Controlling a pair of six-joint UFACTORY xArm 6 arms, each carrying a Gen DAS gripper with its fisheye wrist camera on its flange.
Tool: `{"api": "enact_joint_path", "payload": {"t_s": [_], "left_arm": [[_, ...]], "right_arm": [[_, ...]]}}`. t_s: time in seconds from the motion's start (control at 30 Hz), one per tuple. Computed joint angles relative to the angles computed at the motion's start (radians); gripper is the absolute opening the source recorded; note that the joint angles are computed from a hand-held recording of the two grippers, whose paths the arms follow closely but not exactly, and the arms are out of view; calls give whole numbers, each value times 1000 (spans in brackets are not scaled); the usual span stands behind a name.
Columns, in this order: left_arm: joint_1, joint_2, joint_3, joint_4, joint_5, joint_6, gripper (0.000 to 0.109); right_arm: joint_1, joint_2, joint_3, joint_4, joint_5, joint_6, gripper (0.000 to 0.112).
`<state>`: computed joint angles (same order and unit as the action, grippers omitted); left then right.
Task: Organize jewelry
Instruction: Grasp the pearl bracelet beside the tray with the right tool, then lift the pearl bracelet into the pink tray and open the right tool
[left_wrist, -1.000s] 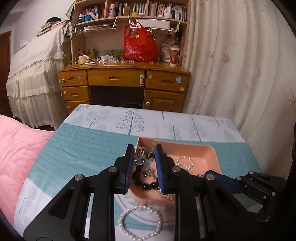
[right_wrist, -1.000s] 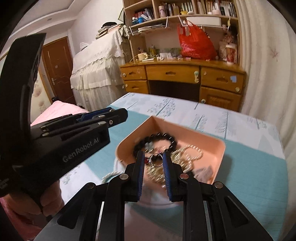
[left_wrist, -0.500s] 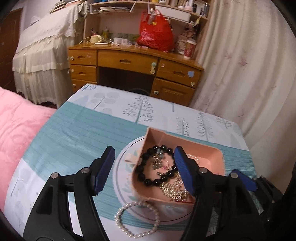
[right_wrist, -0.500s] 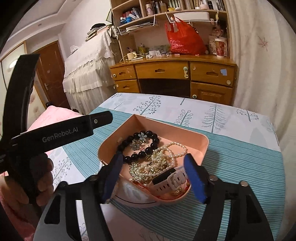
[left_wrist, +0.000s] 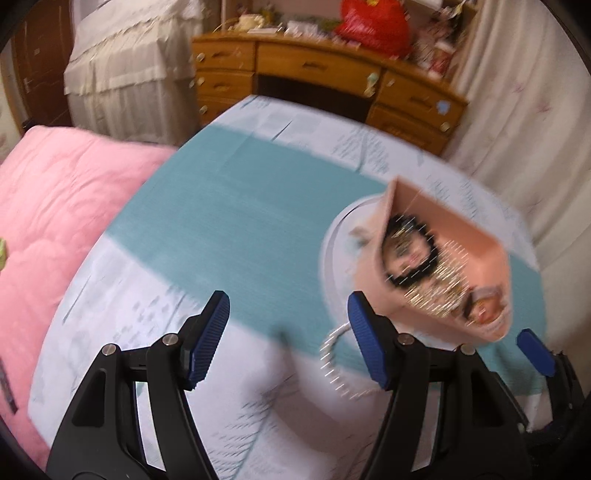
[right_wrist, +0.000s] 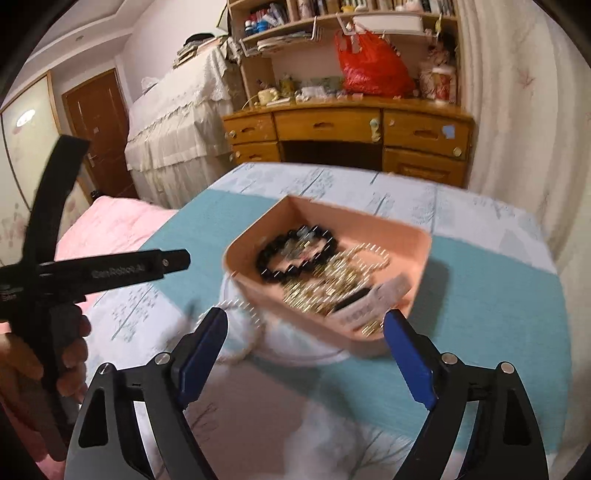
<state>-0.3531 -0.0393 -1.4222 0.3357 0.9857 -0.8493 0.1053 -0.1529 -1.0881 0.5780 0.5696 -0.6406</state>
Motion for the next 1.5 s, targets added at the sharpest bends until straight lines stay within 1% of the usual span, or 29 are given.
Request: {"api": "enact_joint_path", "payload": {"t_s": [0.07,0.13,0.2,0.23,0.27,0.3,0.33,0.37,0.43,0.6,0.63,0.7,0.73,0.83,0.87,0.93,1.1,1.13,1.2,1.37,1.5], "left_arm": [[-4,-15,19,7,42,-5,64],[-5,-33,44,10,72,-15,64],[-1,-50,71,-2,83,-18,64],[3,-55,81,-12,84,-16,64],[9,-58,89,-24,82,-10,64],[16,-57,94,-38,78,0,64],[22,-60,99,-49,75,8,64],[28,-63,106,-57,70,17,64],[43,-70,116,-72,60,37,64],[77,-66,110,-105,58,113,64],[86,-58,102,-117,59,132,64],[106,-52,95,-155,57,180,64],[114,-48,90,-174,55,199,64],[142,-26,63,-247,56,278,64],[150,-20,56,-265,54,299,64],[166,-7,40,-308,53,359,64],[189,24,1,-333,72,470,64],[194,27,-3,-334,73,487,64],[204,30,-4,-339,73,510,64],[229,37,-4,-371,73,551,64],[243,37,-2,-394,79,583,64]], "right_arm": [[4,-10,7,1,58,1,87],[18,-19,19,-23,83,14,87],[39,-23,32,-39,92,18,81],[47,-24,37,-45,92,22,75],[60,-20,41,-65,95,48,70],[72,-13,42,-85,97,79,67],[80,-7,42,-97,99,103,61],[91,3,42,-113,99,139,55],[106,28,29,-141,96,192,51],[144,98,-14,-270,74,414,40],[146,109,-21,-283,74,440,35],[161,131,-37,-357,60,545,30],[163,139,-48,-376,64,569,26],[178,165,-81,-470,74,689,22],[185,175,-93,-503,80,736,18],[189,185,-110,-542,90,782,12],[217,218,-146,-696,94,882,8],[223,224,-150,-707,89,891,8],[229,228,-153,-701,85,906,8],[235,217,-150,-644,68,888,7],[252,208,-176,-639,84,888,7]]}}
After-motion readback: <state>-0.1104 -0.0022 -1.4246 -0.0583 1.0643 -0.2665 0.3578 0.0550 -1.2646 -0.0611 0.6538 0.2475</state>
